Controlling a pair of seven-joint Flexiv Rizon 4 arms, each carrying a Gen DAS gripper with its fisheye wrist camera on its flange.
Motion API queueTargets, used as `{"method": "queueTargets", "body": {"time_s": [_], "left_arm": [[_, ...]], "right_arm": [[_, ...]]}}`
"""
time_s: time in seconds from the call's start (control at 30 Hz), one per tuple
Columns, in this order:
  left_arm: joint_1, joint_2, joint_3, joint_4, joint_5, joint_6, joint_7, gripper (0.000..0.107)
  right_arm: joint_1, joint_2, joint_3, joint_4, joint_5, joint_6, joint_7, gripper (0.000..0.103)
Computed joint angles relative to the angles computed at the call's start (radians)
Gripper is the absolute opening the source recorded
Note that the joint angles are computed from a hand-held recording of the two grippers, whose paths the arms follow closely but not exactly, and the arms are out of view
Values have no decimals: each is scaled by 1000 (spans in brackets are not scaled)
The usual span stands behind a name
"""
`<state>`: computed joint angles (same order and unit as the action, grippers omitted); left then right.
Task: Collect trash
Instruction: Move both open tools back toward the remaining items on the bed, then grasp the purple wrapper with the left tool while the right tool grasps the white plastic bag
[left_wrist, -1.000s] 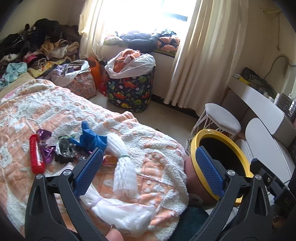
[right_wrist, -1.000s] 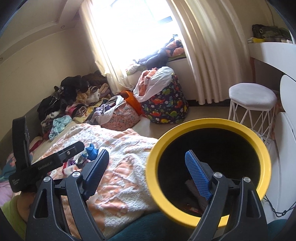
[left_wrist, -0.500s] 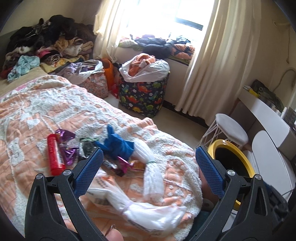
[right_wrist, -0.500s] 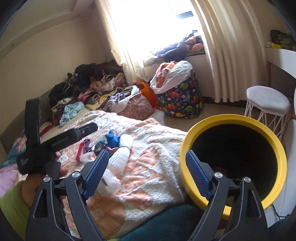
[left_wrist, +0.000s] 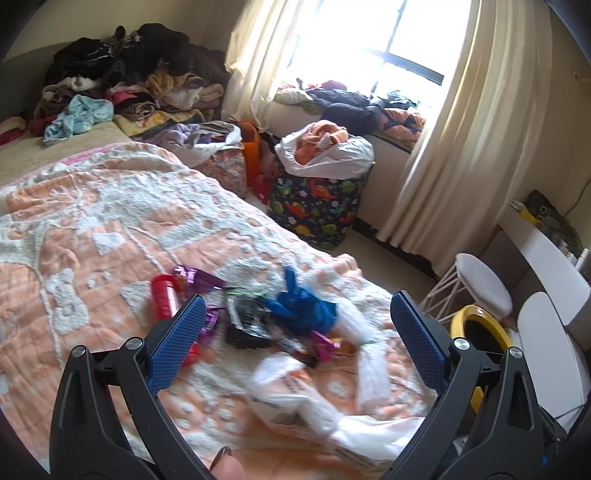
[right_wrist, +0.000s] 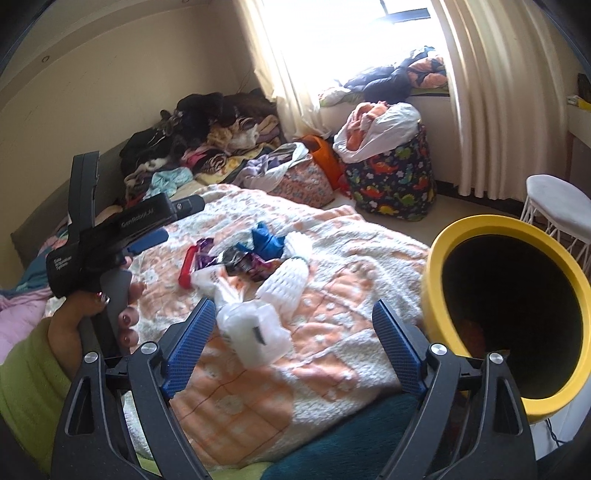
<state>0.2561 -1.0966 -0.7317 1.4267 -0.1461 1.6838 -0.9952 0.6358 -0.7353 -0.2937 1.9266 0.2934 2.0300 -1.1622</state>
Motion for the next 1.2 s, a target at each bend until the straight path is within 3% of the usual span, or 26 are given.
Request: {"method": "queueTargets", "body": {"time_s": [0.5, 0.67, 0.73, 0.97, 1.1, 1.2], "left_arm": [[-32, -42, 102, -133, -121, -109, 24, 92], [-89, -57, 172, -209, -183, -163, 43, 91], [-122, -67, 214, -253, -204, -193, 50, 84], [-242, -115, 373, -427, -258, -315, 50, 77], [-328, -168, 536, -567, -242, -402, -40, 77], [-359, -202, 613, -641, -209, -450, -110, 70]], "right_arm": [[-95, -51, 80, -96, -150, -117, 85, 87], [-153, -72, 134, -126, -216, -145, 136, 87], [-162, -81, 143, -136, -238, -154, 151, 87], [-176, -103, 149, -167, -295, -174, 181, 87], [-197, -115, 166, -186, -319, -187, 199, 87], [-208, -123, 176, -203, -338, -195, 209, 87]]}}
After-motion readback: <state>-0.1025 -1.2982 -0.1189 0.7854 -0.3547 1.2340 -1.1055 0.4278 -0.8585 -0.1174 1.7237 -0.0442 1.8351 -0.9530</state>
